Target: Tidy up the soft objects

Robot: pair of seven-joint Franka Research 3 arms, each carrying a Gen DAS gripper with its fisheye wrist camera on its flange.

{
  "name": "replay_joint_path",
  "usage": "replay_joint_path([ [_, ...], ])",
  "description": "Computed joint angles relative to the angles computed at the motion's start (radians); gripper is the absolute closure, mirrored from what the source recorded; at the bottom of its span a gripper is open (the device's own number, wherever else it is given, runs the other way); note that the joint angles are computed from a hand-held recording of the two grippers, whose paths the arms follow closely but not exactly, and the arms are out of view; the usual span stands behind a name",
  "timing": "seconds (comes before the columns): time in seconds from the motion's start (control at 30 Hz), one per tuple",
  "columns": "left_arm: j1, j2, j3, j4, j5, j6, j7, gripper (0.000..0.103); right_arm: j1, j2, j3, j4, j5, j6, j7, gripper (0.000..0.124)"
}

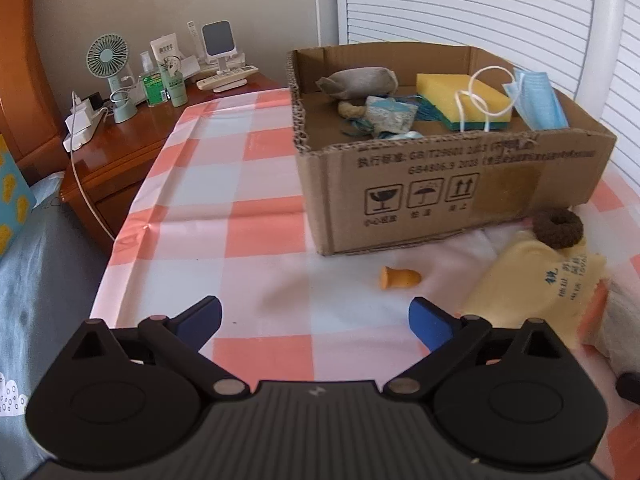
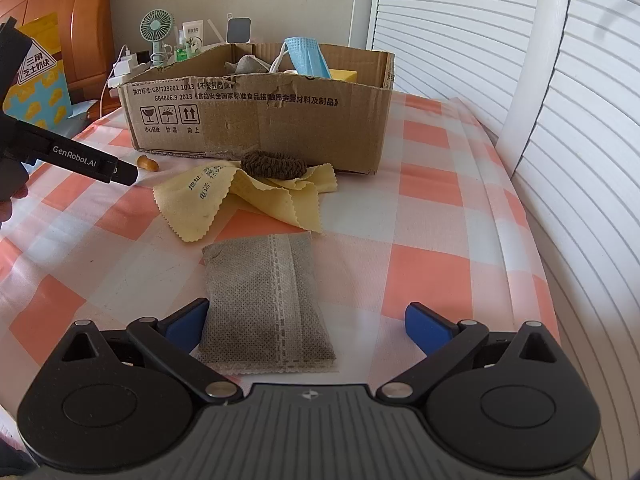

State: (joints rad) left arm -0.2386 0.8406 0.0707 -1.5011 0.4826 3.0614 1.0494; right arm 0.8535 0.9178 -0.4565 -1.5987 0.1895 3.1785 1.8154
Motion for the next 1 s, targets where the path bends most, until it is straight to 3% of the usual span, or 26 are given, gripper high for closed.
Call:
replay_joint_path([
  [0.17, 0.029, 0.002, -0.06, -0.009, -0.025, 0.032, 0.028, 0.036, 0.004, 0.003, -0.004, 0.001, 0.003, 0.004, 0.002, 0.021],
  [0.33, -0.001, 0.029, -0.039, 0.019, -0.048, 0.062, 0.024, 0.044, 0.006, 0.004, -0.004, -0.006, 0.014, 0.019, -0.008, 0.021],
  [0.5, -0.004, 0.049, -0.046, 0.05, -0.06, 0.067, 0.038, 0.064, 0.002, -0.001, 0.004, -0.013, 0.025, 0.028, -0.028, 0.021],
  [0.8, -0.033, 0.056, -0.013, 0.051, -0.069, 0.091, 0.027, 0.077, -0.009, -0.004, 0.022, -0.017, 0.053, 0.043, -0.074, 0.021],
  [1.0, -0.069, 0.047, 0.031, 0.031, -0.071, 0.104, -0.002, 0.077, -0.015, -0.005, 0.032, -0.017, 0.07, 0.05, -0.102, 0.021],
])
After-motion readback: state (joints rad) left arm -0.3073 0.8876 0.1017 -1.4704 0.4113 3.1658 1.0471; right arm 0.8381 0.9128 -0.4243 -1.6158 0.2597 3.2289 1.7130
